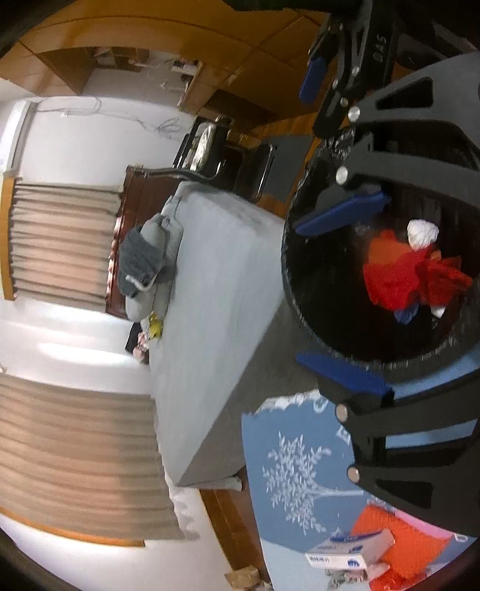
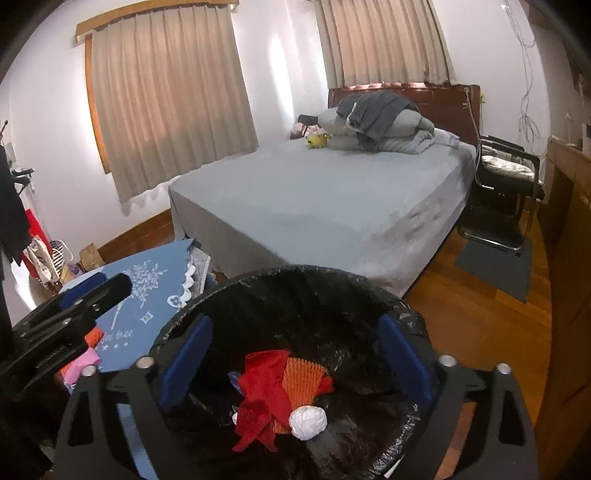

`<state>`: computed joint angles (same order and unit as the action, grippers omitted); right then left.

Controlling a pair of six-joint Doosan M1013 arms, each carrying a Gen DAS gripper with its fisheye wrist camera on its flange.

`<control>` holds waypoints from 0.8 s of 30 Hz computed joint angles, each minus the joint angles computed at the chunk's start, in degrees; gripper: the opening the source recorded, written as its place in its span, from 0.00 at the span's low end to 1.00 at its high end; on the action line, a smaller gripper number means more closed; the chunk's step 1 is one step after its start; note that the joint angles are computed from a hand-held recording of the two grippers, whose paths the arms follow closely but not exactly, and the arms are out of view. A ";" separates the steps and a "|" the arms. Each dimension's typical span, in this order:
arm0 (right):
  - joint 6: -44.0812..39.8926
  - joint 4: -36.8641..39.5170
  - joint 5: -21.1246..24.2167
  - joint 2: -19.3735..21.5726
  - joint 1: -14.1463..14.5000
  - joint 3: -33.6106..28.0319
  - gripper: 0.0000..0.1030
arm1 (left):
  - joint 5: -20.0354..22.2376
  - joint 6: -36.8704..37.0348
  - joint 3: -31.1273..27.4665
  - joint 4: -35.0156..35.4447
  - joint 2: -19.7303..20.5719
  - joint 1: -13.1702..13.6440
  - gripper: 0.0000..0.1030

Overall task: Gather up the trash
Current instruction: 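Open both tools over the bin to drop the red cloth and tissue, then move both tools back over the table toward the remaining trash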

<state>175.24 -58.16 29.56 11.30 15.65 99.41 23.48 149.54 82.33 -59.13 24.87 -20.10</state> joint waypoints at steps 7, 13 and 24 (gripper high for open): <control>-0.77 -0.15 0.43 0.70 0.76 -1.32 0.94 | -3.99 -1.46 1.25 1.28 -1.27 1.25 0.81; -1.98 1.13 0.07 1.65 1.40 -2.75 0.94 | -6.85 -3.75 2.28 3.80 -2.32 2.54 0.88; -5.99 3.47 -1.64 4.77 3.22 -6.69 0.94 | -11.34 -17.09 3.96 16.27 -3.59 5.83 0.89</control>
